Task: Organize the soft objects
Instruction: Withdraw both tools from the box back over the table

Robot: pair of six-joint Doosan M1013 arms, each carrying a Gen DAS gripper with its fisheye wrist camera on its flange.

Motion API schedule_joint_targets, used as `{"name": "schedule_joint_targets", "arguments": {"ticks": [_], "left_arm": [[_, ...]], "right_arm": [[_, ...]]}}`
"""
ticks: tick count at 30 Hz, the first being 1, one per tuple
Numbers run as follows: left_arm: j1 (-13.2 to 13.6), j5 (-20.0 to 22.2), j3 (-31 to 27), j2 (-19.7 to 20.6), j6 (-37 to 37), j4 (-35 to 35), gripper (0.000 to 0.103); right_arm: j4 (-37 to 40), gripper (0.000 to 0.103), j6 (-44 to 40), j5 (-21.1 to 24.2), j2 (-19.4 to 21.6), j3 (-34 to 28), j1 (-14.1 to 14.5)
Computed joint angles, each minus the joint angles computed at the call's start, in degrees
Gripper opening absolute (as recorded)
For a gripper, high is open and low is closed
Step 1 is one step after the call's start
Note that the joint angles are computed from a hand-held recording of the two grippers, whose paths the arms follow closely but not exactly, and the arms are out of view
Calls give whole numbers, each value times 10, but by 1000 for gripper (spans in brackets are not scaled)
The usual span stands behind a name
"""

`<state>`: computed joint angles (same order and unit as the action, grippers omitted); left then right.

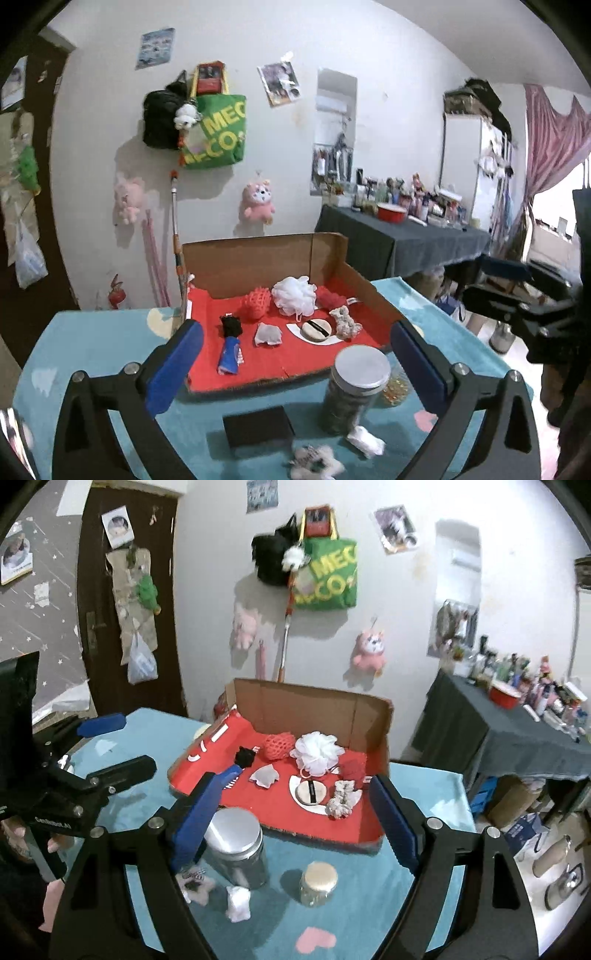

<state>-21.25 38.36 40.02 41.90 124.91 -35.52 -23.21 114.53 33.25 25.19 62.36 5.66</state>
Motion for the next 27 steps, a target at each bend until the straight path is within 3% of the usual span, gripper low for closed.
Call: {"name": "schedule_joint_targets", "arguments": {"ticks": [2,5,12,16,19,23,27], "left_arm": [[-1,-39,51,-24,21,-22,103],[-3,-76,102,-48,42,-45,103],[-6,-147,202,-90,115,-126,103],[-10,-185,245,-105,167,-161,103],[-10,-183,261,-110,199,-185,103],[-8,-162,263,-106,156,-154,103],[-14,-188,276,-107,126,-107,103]], "right_arm": [[-70,84,71,-29,-19,39,9],[-212,93,214,-49,-42,90,24],[-414,94,419,-34,-67,164,54],[-457,94,482,-23,-72,190,62],[-499,94,533,-9,-73,208,69],[-497,94,560,-13,-73,224,68],[-507,94,581,-6,-70,233,69]]}}
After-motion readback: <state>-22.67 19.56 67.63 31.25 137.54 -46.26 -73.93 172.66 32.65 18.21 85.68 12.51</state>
